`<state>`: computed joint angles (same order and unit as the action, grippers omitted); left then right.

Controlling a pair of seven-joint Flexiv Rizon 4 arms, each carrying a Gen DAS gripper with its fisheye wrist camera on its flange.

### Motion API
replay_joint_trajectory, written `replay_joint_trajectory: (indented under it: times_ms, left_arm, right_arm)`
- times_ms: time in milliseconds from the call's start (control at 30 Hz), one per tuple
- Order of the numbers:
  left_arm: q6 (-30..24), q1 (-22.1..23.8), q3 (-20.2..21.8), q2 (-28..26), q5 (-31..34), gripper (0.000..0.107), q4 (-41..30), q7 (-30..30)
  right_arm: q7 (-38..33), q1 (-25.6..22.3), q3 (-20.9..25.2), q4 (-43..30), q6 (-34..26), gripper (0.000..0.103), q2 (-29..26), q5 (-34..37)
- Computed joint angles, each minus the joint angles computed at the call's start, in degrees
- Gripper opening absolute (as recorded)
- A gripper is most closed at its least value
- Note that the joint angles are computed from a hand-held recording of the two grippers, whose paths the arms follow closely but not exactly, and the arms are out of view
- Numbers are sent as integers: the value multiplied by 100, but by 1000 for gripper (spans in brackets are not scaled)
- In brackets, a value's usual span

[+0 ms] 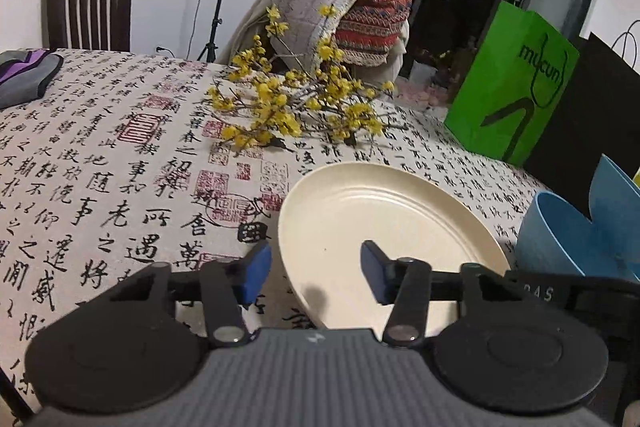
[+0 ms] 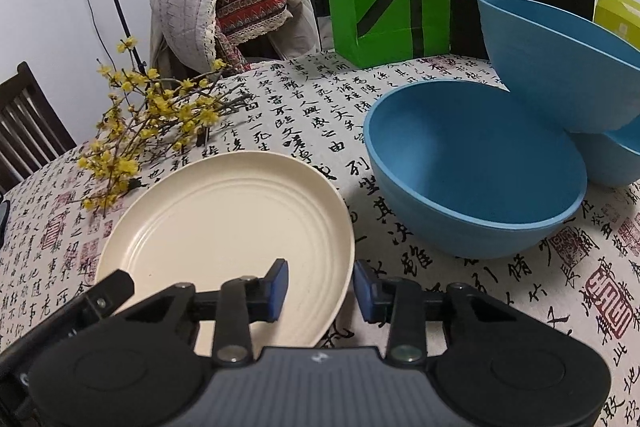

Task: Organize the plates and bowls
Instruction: 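Close the left gripper on the plate rim while the right gripper closes on it, then lift the gripped cream plate off the cloth with both grippers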

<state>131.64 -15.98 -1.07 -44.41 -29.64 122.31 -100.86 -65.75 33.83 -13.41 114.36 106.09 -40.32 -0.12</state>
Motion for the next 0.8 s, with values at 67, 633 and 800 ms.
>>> replay_joint_trajectory:
  times_ms: [67,633,800]
  left_arm:
    - [17,32,-20,-9,55,49,3,-31]
    - [-244,135,-31,-13,169,42,-31,-94]
    - [-474,172,-27,0,223,32,-61,-144]
  right_arm:
    - [18,-72,67,-40,-28,32,-18,-19]
    - [125,-696,607,-321,-133,25,-186,-415]
    - [121,-858,751,-322,-155,15,-170,-510]
